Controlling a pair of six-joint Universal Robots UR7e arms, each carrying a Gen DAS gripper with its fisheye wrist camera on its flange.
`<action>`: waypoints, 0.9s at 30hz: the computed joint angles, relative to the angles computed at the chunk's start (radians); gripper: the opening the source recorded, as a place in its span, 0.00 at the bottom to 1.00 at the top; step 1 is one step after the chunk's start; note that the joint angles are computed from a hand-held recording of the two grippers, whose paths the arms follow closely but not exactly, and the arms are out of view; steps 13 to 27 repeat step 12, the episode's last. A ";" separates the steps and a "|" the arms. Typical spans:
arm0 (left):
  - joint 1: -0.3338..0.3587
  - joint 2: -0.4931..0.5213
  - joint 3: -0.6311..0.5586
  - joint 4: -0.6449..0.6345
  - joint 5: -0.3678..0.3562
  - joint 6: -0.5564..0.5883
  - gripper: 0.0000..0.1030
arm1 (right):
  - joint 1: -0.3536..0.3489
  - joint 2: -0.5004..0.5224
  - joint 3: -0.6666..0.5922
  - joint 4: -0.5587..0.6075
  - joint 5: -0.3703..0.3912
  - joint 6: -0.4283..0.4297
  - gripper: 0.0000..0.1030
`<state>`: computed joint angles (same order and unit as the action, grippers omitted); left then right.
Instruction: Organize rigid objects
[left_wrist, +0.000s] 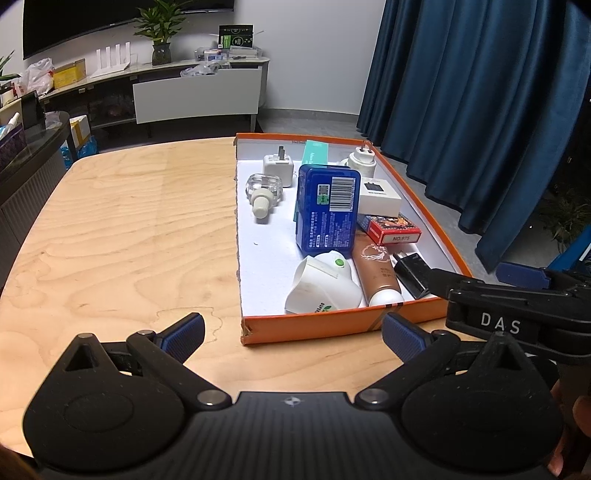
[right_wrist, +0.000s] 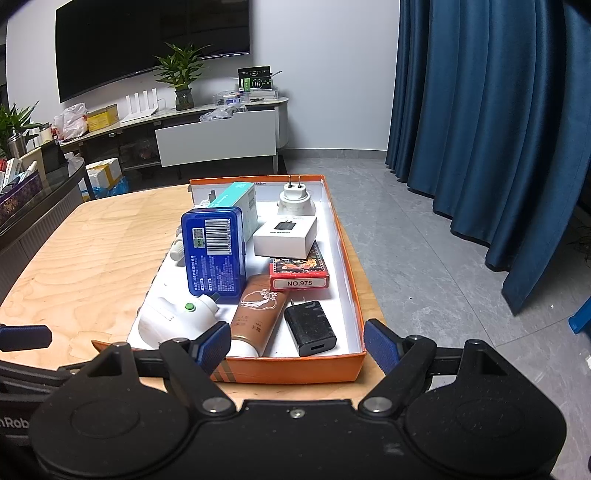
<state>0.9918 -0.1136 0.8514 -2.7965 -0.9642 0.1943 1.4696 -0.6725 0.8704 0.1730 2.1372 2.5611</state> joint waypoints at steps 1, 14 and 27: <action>0.000 0.000 0.000 0.000 -0.002 0.001 1.00 | 0.000 0.000 0.000 0.000 0.000 0.000 0.91; 0.002 -0.001 0.000 -0.001 -0.011 0.012 1.00 | 0.000 0.002 -0.001 -0.003 0.005 -0.002 0.91; 0.002 -0.001 0.000 -0.001 -0.011 0.012 1.00 | 0.000 0.002 -0.001 -0.003 0.005 -0.002 0.91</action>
